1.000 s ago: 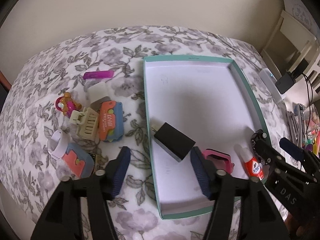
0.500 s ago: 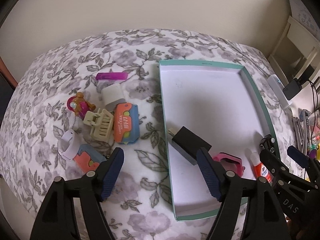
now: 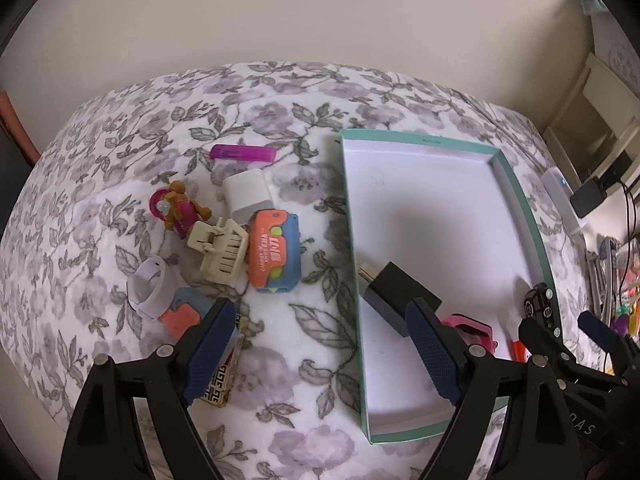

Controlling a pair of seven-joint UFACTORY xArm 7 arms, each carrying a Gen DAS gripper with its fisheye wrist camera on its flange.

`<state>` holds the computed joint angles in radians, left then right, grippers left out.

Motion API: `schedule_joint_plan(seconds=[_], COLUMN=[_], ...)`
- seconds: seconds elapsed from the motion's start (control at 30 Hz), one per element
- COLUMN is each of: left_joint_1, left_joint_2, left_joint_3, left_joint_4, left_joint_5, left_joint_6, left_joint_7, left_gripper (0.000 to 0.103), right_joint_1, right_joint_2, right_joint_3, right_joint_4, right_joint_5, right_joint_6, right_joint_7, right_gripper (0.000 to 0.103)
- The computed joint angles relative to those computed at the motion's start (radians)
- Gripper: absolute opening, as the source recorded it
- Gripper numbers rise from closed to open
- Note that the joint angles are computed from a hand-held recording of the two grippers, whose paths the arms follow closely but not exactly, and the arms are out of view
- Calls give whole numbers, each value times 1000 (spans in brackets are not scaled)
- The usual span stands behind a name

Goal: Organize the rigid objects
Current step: 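Withdraw both tools from the tray back toward the pile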

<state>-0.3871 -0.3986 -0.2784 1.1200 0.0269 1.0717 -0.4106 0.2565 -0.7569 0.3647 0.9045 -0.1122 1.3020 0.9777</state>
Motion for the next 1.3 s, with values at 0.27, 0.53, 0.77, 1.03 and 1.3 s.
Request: schedule_joint_plan(seconds=[0.27, 0.53, 0.77, 1.03, 1.3], left_joint_1=[27, 75, 129, 181, 233], left_joint_2=[-40, -84, -111, -100, -75], left_joint_3=[44, 83, 121, 166, 165], left_joint_4=[-33, -65, -87, -87, -82], left_joint_5=[-36, -51, -58, -89, -39], left_joint_6=[-41, -99, -124, -52, 23], left_joint_7=[2, 23, 36, 52, 54], left_gripper=[100, 100, 100, 100, 100], right_joint_1=[1, 6, 30, 92, 173], right_joint_2=[25, 97, 215, 374, 503], right_joint_3=[13, 39, 66, 78, 41], right_joint_4=[19, 80, 157, 260, 329], right_joint_5=[-8, -35, -72, -142, -161], right_joint_6=[-16, -51, -93, -113, -173], right_joint_7=[11, 29, 47, 62, 73], right_gripper=[103, 103, 103, 103, 103])
